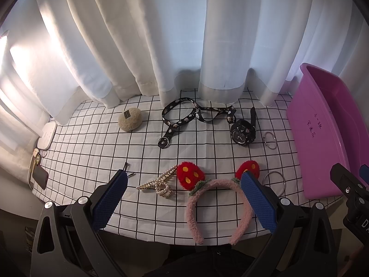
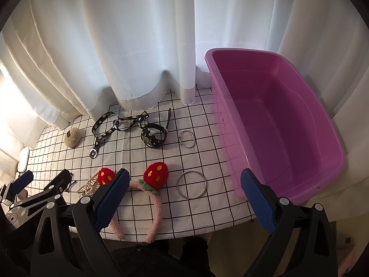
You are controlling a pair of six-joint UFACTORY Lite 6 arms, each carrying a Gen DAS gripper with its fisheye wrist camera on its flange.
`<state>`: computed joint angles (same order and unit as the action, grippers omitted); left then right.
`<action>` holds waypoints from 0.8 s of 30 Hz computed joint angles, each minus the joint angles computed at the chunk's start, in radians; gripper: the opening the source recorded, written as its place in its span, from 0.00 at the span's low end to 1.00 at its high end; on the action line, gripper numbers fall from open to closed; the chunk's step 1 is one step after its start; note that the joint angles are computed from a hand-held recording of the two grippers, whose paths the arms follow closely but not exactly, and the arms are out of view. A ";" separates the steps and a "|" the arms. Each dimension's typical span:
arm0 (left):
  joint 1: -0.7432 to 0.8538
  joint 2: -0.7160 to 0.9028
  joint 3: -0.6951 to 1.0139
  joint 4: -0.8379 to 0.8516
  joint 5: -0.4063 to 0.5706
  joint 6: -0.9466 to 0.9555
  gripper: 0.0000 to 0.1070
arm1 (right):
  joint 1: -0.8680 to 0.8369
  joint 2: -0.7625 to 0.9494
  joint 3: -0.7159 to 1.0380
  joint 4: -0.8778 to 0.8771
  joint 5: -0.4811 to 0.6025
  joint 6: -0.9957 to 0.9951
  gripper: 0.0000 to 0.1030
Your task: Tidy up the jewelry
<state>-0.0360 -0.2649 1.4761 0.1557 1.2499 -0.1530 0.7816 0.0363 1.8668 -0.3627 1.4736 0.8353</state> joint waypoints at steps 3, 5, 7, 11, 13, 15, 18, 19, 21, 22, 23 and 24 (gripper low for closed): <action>0.004 0.003 0.005 -0.002 0.002 0.005 0.91 | -0.001 0.001 0.001 0.002 -0.002 -0.001 0.90; 0.005 0.004 0.006 -0.003 0.002 0.007 0.91 | -0.001 -0.001 0.000 0.003 -0.001 -0.001 0.90; 0.005 0.002 0.005 -0.002 0.001 0.006 0.91 | -0.003 0.000 0.004 0.006 0.001 -0.004 0.90; 0.004 0.001 0.004 -0.001 0.000 0.005 0.91 | -0.004 0.000 0.003 0.006 -0.001 -0.005 0.90; 0.004 0.001 0.003 -0.001 0.001 0.005 0.91 | -0.004 -0.001 0.003 0.007 -0.002 -0.005 0.90; 0.003 0.001 0.003 0.000 0.000 0.004 0.91 | -0.003 -0.001 0.002 0.006 -0.001 -0.004 0.90; 0.002 0.000 0.001 0.000 -0.001 0.003 0.91 | -0.004 0.001 0.005 0.006 -0.001 -0.005 0.90; 0.003 0.000 0.003 0.000 0.000 0.004 0.91 | -0.005 0.002 0.006 0.007 0.000 -0.006 0.90; 0.002 0.000 0.002 0.000 0.000 0.003 0.91 | -0.004 0.003 0.008 0.007 0.001 -0.006 0.90; 0.003 0.000 0.002 0.000 0.000 0.003 0.91 | -0.005 0.002 0.007 0.007 0.000 -0.007 0.90; 0.003 0.000 0.003 -0.001 0.000 0.005 0.91 | -0.005 0.002 0.007 0.007 0.000 -0.007 0.90; -0.001 -0.002 -0.001 0.002 -0.002 0.000 0.91 | -0.005 0.002 0.007 0.007 -0.001 -0.006 0.90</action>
